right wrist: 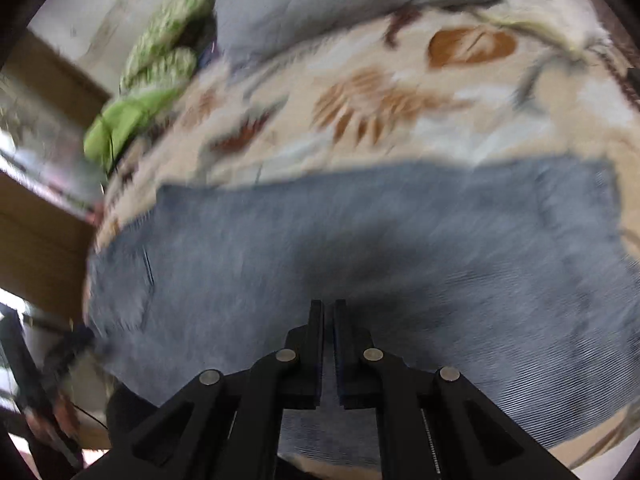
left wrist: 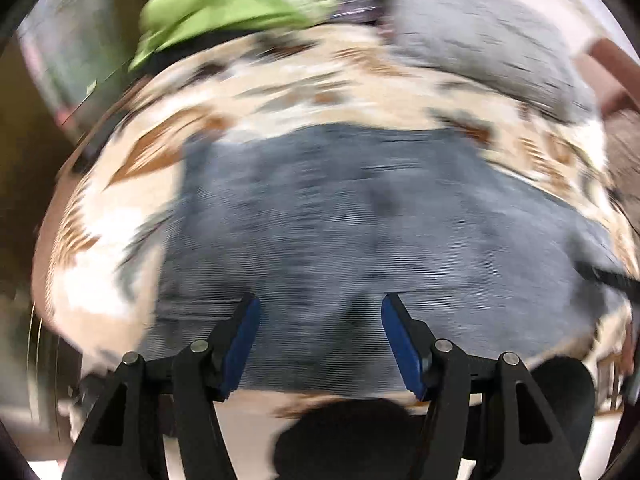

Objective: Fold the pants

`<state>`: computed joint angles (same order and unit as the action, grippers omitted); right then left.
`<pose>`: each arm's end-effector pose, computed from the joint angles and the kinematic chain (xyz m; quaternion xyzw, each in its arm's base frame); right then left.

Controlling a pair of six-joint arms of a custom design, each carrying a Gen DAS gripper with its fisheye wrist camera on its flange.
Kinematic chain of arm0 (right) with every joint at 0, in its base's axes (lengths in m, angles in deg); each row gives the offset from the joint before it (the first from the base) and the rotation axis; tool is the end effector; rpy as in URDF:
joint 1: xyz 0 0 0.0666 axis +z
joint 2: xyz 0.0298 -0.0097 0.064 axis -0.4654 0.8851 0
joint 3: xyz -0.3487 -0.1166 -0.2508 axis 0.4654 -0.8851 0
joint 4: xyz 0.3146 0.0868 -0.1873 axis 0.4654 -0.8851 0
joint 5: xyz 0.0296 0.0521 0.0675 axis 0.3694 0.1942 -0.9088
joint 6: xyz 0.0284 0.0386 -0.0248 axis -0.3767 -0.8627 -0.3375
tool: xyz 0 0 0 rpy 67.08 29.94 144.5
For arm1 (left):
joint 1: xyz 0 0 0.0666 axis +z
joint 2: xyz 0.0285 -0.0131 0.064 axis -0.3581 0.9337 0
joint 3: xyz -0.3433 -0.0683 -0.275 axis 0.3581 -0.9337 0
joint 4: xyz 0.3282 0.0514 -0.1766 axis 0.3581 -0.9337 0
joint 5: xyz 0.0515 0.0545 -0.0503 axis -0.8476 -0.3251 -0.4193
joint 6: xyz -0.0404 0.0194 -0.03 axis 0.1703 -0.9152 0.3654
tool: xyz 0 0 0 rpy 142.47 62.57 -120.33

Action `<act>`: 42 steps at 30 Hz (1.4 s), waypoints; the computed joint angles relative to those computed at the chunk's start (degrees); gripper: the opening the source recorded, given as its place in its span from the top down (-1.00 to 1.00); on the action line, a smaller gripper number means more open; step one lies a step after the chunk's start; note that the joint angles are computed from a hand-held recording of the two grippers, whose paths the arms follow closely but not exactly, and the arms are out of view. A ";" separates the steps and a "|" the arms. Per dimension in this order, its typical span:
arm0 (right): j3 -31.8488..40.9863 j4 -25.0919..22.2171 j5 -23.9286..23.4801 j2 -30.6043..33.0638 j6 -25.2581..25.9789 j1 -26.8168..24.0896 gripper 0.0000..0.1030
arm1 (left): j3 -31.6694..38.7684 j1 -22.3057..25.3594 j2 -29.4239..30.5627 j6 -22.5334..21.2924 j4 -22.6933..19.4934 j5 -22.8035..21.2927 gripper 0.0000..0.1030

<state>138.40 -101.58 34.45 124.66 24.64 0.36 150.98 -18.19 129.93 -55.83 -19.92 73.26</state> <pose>0.3751 0.2007 0.3676 0.1688 0.9579 0.1543 0.1737 0.4464 0.0171 0.4251 0.0760 0.9698 -0.0338 0.2291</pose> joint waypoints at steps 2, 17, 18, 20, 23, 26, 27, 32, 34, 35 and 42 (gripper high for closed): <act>-0.97 0.86 2.61 -1.08 -1.44 1.46 0.85 | 0.04 2.33 1.53 1.53 0.34 -3.14 -0.24; 9.26 -1.10 0.09 6.13 0.61 6.13 0.86 | -2.29 1.19 -1.60 1.11 4.51 -1.40 -0.31; 10.09 -2.43 -0.32 7.60 1.49 6.65 0.86 | -2.25 1.10 -0.68 1.27 4.07 -2.38 -0.31; 9.73 -2.25 0.39 7.91 1.61 7.26 0.85 | -1.43 1.08 1.96 1.93 2.53 -3.21 -0.34; 10.39 -2.78 -1.10 8.05 0.40 6.71 0.85 | -1.75 1.30 2.23 3.15 2.42 -2.75 -0.37; 12.07 -2.69 -1.87 8.71 0.22 6.61 0.85 | -1.27 0.91 1.57 3.40 3.03 -2.37 -0.37; 12.91 -2.50 -2.29 9.24 0.34 6.76 0.85 | -0.89 0.87 1.26 3.93 3.14 -1.35 -0.37; 16.69 0.38 -3.12 12.11 0.90 8.98 0.85 | 0.28 -1.04 0.43 4.42 5.32 -0.29 -0.37; 18.57 0.32 -2.81 13.70 1.54 10.38 0.85 | 0.52 -2.06 0.56 4.54 6.43 -0.95 -0.37; 19.91 -0.60 -2.34 14.82 2.38 11.18 0.85 | 0.67 -2.77 0.86 4.56 6.74 -1.23 -0.39; 22.12 -3.16 -1.34 17.95 4.79 13.37 0.84 | 0.99 -5.78 5.44 5.89 6.71 -9.19 -0.75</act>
